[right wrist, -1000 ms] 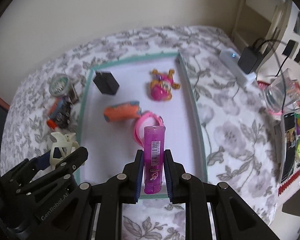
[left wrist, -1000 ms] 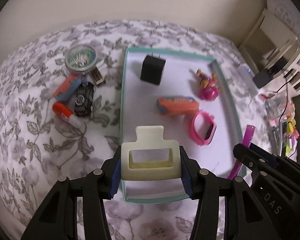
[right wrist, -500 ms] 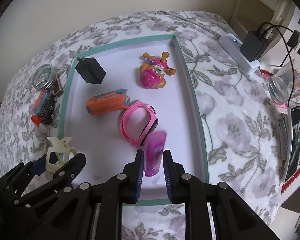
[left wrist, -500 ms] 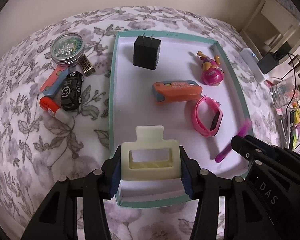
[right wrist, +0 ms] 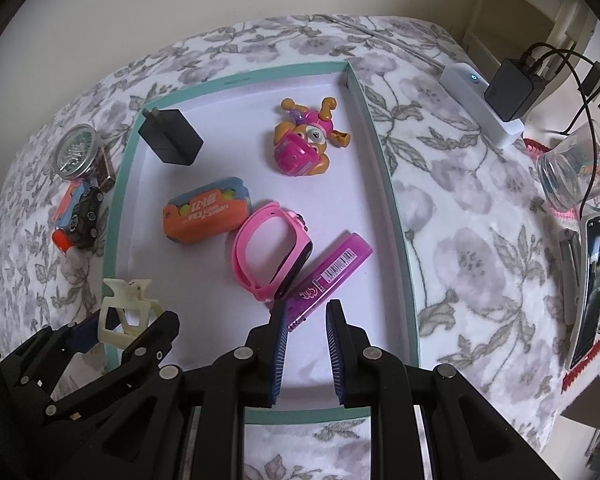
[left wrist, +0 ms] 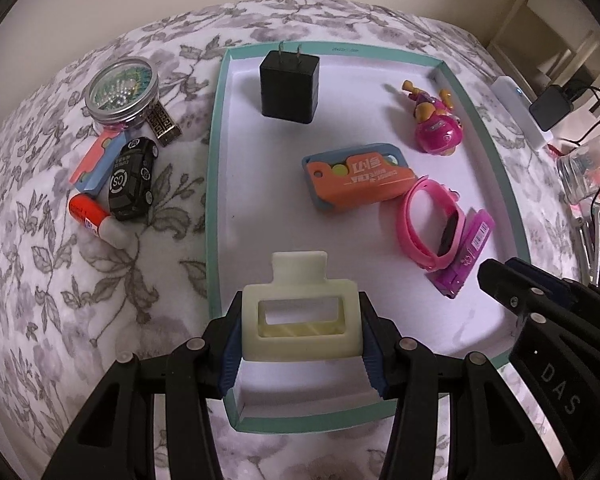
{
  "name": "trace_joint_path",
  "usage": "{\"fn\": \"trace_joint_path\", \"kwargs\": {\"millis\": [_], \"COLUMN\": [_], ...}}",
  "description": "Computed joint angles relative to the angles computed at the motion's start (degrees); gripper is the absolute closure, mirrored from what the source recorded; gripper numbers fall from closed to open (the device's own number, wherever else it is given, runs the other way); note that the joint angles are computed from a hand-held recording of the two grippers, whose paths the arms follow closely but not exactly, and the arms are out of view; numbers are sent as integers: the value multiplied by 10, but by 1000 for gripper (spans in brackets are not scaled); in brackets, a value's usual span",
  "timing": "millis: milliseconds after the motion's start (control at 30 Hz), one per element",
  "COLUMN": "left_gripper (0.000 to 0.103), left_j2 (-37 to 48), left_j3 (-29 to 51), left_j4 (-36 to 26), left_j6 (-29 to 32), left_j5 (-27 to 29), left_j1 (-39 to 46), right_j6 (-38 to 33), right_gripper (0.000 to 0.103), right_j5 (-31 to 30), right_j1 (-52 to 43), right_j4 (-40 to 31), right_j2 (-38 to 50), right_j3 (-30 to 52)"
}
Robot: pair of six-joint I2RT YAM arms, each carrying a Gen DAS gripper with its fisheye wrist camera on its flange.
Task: Organize rigid objects
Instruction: 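Lower the hair clip and pink tube into the box and open both tools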
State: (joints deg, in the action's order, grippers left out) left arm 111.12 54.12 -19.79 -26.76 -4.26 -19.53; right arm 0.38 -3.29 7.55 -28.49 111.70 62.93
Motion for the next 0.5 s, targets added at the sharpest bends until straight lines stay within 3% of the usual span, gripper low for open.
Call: {"fn": "trace_joint_path", "kwargs": {"millis": [500], "left_gripper": [45], "left_j2": [-12], "left_j3": [8], "left_j4": [-8], "left_j6": [-6], "left_j5": [-5], "left_j1": [5], "right_j6": [0], "right_gripper": [80], "right_j5": [16], "right_j1": [0], "right_j4": [7], "right_j2": [-7], "right_j3": [2]}}
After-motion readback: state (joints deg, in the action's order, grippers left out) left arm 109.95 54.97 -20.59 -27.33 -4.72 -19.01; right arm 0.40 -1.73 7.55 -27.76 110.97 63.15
